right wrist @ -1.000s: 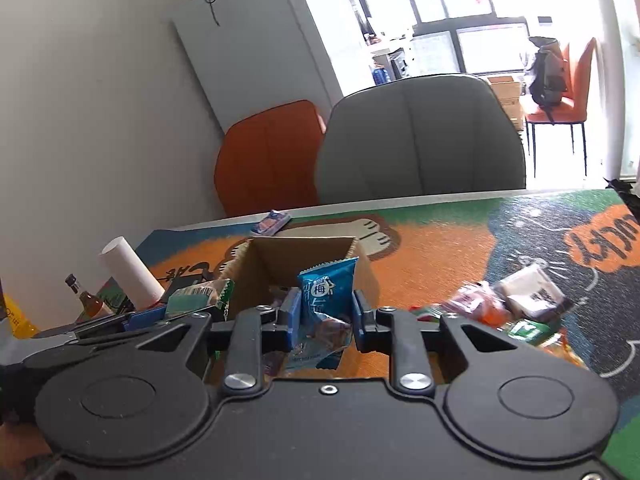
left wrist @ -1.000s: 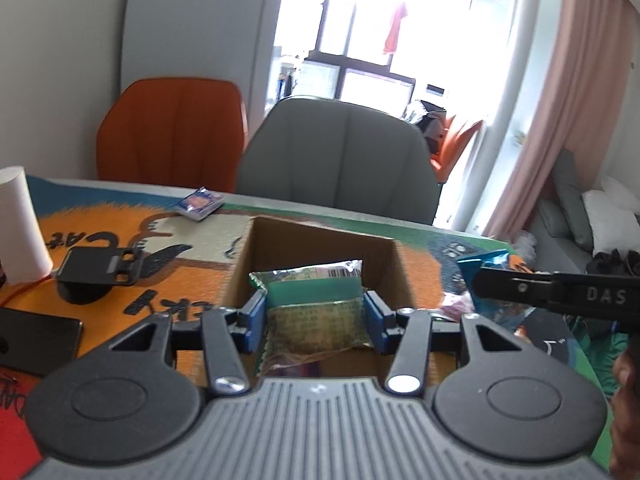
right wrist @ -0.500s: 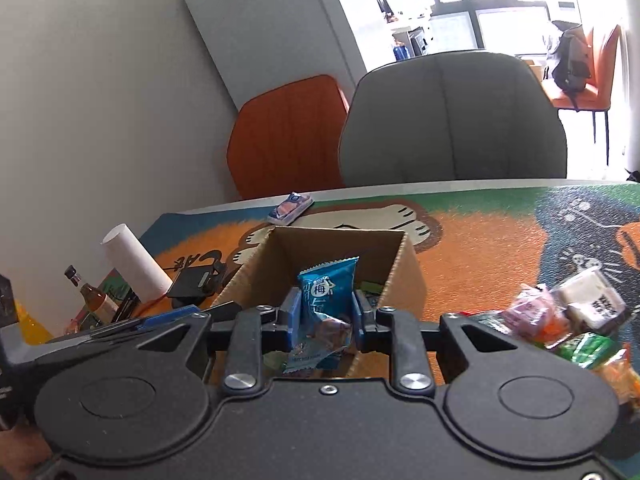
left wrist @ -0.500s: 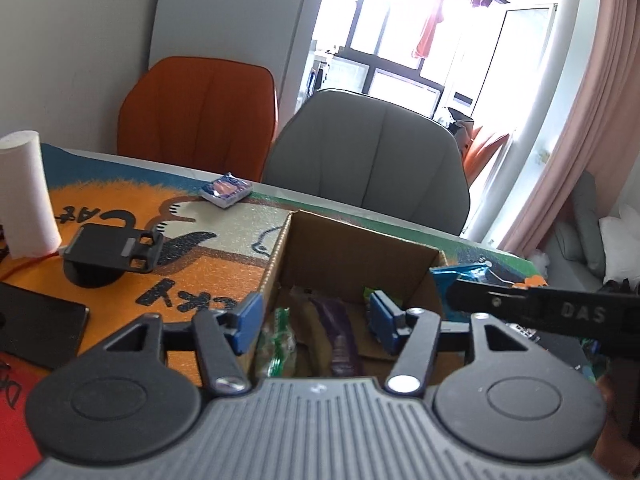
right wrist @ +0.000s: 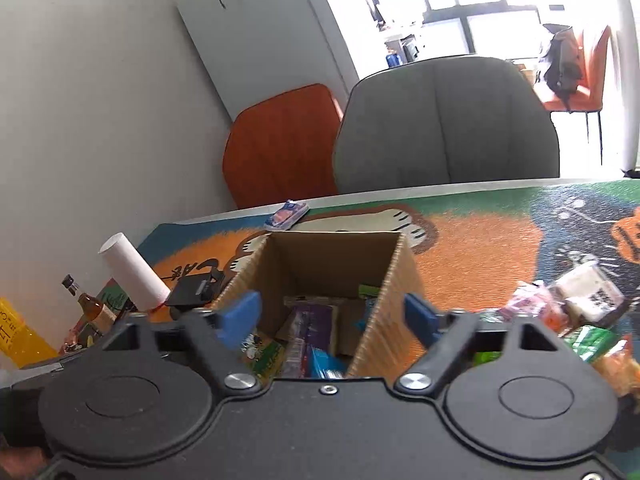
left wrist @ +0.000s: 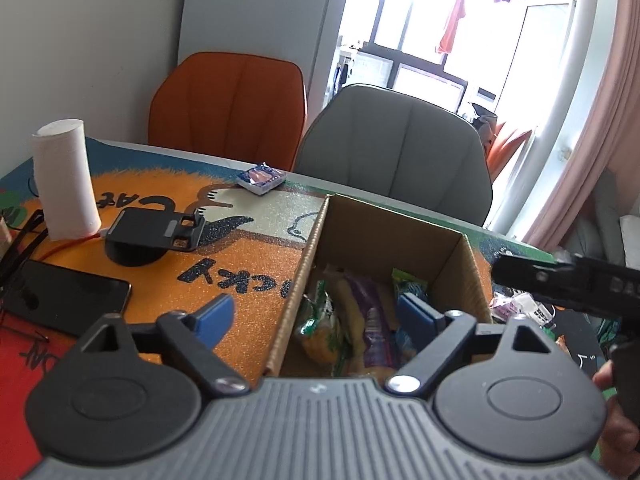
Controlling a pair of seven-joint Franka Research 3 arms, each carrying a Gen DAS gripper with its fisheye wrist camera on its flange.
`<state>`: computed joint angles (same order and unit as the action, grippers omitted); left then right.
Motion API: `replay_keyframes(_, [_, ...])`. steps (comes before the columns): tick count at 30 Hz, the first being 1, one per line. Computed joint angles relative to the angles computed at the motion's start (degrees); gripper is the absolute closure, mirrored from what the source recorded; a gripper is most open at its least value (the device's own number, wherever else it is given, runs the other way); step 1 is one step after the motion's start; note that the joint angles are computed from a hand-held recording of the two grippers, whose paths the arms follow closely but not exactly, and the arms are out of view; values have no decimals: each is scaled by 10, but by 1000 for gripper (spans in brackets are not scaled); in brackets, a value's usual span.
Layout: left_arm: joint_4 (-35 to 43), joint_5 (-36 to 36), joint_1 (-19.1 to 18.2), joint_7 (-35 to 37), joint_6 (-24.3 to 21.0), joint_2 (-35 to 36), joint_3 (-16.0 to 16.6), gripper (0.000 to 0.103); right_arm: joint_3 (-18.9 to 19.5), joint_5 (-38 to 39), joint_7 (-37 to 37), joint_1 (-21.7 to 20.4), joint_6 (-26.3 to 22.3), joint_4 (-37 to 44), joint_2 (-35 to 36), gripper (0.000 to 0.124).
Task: Organize snacks
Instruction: 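Open both tools over the box to release the cracker pack and candy packet, then move both tools back to the pile and grasp the bread roll with the left tool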
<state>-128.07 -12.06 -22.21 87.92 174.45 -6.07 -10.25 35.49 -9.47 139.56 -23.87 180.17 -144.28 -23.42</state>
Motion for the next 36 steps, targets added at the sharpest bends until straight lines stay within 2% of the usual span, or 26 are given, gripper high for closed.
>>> replay_keyframes(4, [-7,-8,-6,-5,10,-5,0,0,-33,16,-7,29,-4,-27,-26,22])
replay_keyframes(9, [-20,-57,-51,49,34,-12,22,0,-69,49,-13,63,-7,-72,-72,21])
replay_keyframes(17, [-24,-87,-90,86,30,-22,31,0,-86,86,-15,80,-26,-133,-144,21])
replay_keyframes(21, [-25,-113,-109,113,25,-24,36,0,-123,103,-37,118,-29,-160,-168,21])
replay_keyframes(28, [-20,-184,-137,182,6,-26,36,0,-137,114,-50,128,-72,-197,-233,21])
replay_keyframes(30, [-18,-194,-137,192,3,-25,27,0,-142,114,-48,129,-85,-211,-256,21])
replay_keyframes(33, [-10,-250,-157,243,-4,-21,28,0,-153,116,-45,132,-98,-234,-287,21])
replay_keyframes(36, [-4,-291,-161,281,6,-14,10,0,-156,116,-39,127,-111,-251,-312,21])
